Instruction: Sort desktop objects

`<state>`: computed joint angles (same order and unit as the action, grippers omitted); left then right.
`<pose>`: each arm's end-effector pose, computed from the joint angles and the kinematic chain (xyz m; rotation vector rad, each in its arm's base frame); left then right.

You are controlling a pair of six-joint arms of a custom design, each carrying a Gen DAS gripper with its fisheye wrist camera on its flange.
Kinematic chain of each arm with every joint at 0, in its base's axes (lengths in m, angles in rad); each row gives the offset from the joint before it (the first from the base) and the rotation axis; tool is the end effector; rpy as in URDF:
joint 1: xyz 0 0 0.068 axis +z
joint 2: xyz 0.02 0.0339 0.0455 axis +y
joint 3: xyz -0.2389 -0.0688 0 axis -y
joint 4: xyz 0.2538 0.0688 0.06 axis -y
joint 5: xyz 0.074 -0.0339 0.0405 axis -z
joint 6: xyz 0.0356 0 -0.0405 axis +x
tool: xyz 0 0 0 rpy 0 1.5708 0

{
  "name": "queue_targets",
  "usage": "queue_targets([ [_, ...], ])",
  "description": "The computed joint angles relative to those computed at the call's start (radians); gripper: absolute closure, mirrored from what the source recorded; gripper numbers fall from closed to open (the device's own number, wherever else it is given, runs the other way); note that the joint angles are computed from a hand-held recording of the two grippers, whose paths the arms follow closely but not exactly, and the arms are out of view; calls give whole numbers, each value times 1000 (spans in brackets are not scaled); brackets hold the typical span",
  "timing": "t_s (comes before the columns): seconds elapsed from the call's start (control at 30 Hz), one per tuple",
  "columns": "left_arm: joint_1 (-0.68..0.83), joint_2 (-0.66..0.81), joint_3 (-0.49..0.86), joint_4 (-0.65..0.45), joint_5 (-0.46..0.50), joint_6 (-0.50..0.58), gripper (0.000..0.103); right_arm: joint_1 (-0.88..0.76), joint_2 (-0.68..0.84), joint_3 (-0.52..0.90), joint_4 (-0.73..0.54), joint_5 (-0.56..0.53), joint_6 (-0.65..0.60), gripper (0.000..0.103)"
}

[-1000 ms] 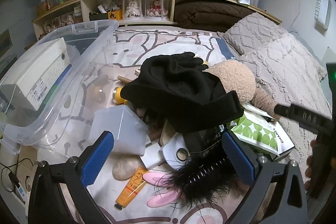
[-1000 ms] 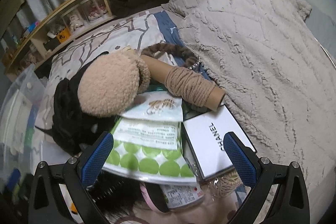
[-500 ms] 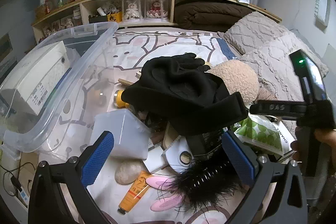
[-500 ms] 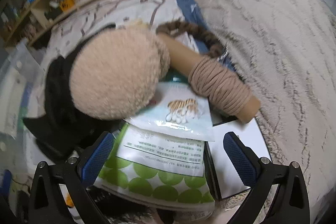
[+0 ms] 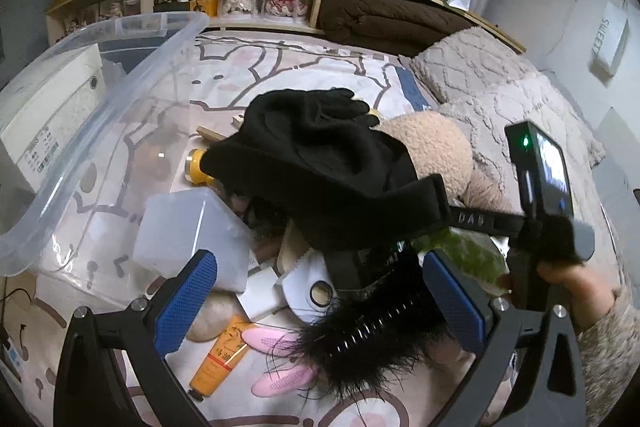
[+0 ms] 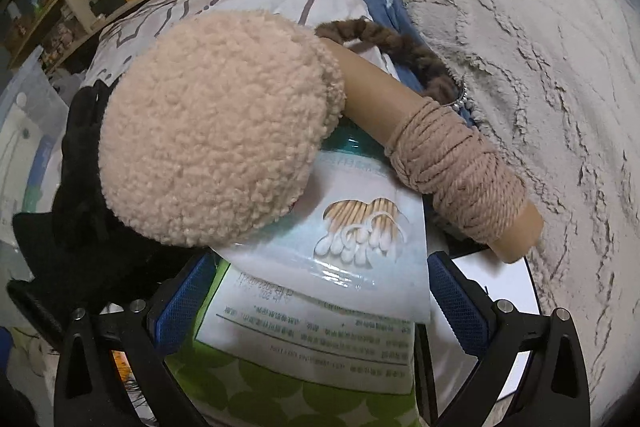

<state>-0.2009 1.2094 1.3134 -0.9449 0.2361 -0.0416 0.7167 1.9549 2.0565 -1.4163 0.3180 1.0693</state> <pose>0.2474 -0.0589 0.3420 0.3014 2.3999 -0.3961 0.2963 0.2434 0.3161 0.5354 2.6832 -0.0007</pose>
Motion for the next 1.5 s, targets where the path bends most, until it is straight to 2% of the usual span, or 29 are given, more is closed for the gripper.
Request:
queue_targets([
  [0.1,2,-6,1,5,1,-10,0,5,-5,-41,34,-8,-6,0],
  [0.3,19,1,12,12,11,-12,0,61,-18,-104,67,109,-34,0],
  [0.5,45,57,66,-13,133,-24,0,67,-120,-257,168,114,-10,0],
  [0.7,-6,130,186,-26,57,30,0,52,-170,-330,228,29,56,0],
  [0.83,18,209,278,-8,69,31,0,33,-212,-399,289,-39,101,0],
  [0.97,32,314,377,-2,90,7,0,22,-188,-368,276,-50,96,0],
  [1.1,18,406,447,17,64,5,0,17,-152,-308,235,-56,100,0],
  [1.37,-19,430,349,82,-21,64,0,-7,-117,-267,250,-62,77,0],
  [1.5,-55,363,210,157,-134,155,0,-26,-108,-245,255,-79,72,2],
])
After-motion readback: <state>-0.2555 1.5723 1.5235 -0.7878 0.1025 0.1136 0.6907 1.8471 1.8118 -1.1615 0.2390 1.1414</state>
